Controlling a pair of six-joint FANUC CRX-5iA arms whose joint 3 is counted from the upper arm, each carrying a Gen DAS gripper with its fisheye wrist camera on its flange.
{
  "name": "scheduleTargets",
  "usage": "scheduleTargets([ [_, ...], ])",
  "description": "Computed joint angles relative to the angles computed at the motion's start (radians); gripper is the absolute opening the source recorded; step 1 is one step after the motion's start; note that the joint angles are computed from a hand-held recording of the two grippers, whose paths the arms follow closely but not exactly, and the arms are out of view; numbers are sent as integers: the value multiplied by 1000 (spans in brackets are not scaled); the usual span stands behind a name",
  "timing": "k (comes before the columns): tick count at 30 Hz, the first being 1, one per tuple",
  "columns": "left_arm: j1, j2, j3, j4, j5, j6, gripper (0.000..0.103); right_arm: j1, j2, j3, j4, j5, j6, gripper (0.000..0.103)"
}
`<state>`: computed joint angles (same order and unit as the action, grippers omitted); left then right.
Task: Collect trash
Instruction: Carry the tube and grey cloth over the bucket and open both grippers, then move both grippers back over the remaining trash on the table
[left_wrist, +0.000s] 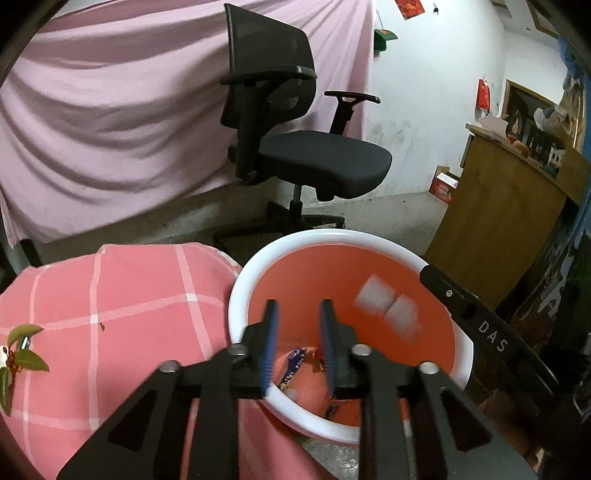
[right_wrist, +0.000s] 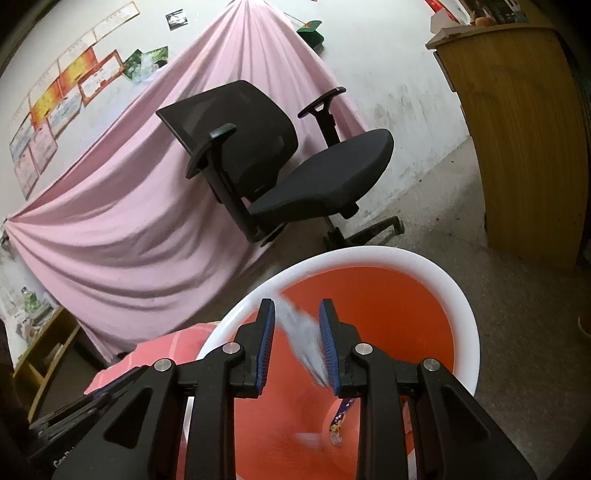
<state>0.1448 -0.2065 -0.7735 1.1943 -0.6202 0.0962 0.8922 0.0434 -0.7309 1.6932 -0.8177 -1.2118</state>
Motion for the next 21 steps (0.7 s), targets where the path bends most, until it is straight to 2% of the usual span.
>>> scheduleTargets([
  [3,4,3,3,11,-7,2,24,2,0,-1,-2,-3,2,32],
  [9,5,0,5,11,7,12,25,3,1,1,-11,-2,17,36],
  [13,8,-13,-8,44,22,6,34,12,4,8,-26,-18,44,42],
  [18,35,-37,-18,84,31,-7,35,29,8,20,-24,-51,72,49],
  [21,57,-65,-38,148,44,-44,45,45,16,36,-1,-87,92,51],
])
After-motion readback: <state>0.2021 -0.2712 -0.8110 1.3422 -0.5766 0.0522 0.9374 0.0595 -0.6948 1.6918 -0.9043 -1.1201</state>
